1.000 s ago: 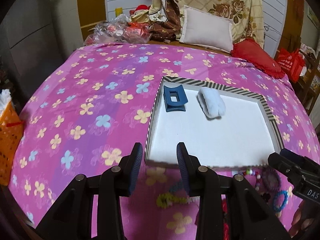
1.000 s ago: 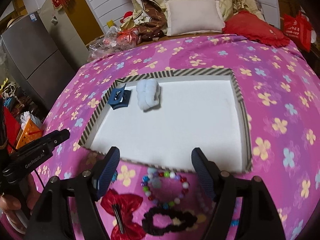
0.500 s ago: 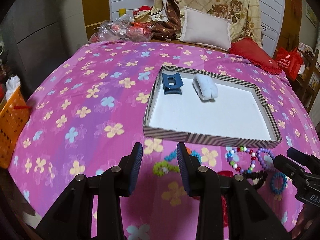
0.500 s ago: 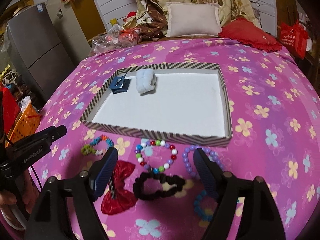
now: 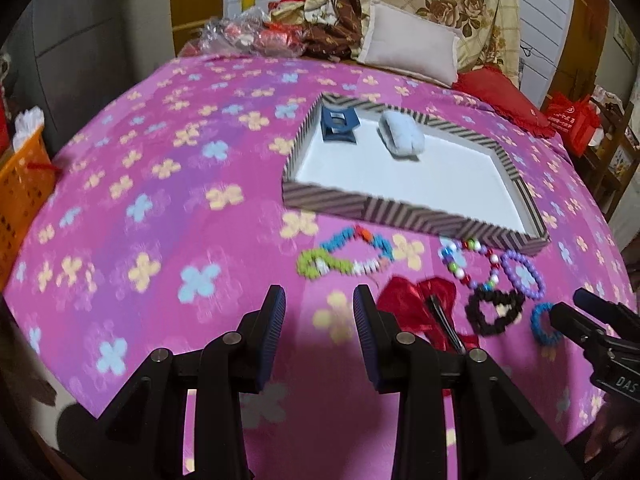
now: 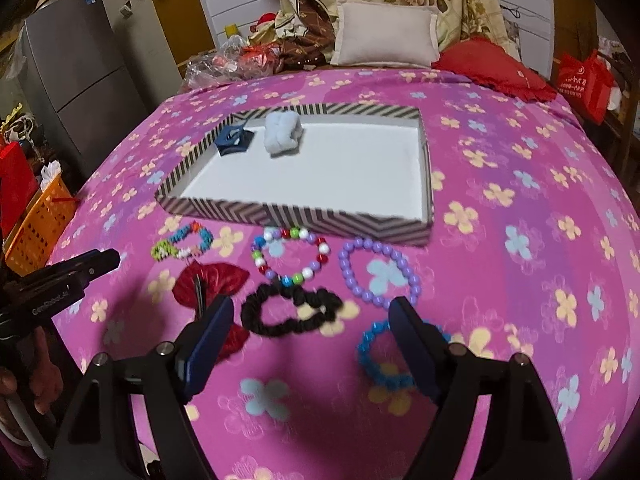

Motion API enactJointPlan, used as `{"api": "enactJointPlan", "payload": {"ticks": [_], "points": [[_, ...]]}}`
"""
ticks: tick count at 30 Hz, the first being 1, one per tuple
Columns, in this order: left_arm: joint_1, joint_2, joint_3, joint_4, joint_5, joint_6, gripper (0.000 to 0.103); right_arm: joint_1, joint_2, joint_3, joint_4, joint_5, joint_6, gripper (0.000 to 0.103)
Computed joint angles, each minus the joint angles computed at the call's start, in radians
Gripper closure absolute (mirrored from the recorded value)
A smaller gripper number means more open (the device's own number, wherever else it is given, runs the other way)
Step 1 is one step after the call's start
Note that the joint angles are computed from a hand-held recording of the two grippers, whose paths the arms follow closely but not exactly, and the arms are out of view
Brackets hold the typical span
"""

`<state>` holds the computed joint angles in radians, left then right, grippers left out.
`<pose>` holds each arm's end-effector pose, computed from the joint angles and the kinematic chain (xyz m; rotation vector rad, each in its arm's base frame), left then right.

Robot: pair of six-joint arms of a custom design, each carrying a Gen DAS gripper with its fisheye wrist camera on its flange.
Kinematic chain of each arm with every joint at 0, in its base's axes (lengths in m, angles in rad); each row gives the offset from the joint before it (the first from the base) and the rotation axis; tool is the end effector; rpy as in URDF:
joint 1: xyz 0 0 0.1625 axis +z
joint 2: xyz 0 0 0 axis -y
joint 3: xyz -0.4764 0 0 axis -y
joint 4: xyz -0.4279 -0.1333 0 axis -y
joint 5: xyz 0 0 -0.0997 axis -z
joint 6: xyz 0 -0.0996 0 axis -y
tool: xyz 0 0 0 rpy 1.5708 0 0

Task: Organize jewelry
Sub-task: 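Grasp the red satin bow with the left gripper while the right gripper reaches the black scrunchie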

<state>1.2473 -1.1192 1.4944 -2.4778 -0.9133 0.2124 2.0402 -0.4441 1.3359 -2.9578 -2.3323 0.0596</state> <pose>-0.0486 -0.7557 0.4169 0.4252 2.4005 -0.7061 0.4289 -0.7029 0.0181 0.2509 -2.4025 0.8379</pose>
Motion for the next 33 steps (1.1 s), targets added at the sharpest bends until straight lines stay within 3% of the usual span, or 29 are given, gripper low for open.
{"api": "enactJointPlan", "payload": {"ticks": [15, 33], "points": [[0.003, -0.017, 0.031, 0.108, -0.102, -0.111, 0.07, -0.01, 0.0, 0.056, -0.004, 0.031, -0.021, 0.02], [-0.006, 0.027, 0.001, 0.168, -0.156, -0.171, 0.07, -0.027, 0.005, 0.047, -0.014, 0.022, -0.016, 0.02]]}}
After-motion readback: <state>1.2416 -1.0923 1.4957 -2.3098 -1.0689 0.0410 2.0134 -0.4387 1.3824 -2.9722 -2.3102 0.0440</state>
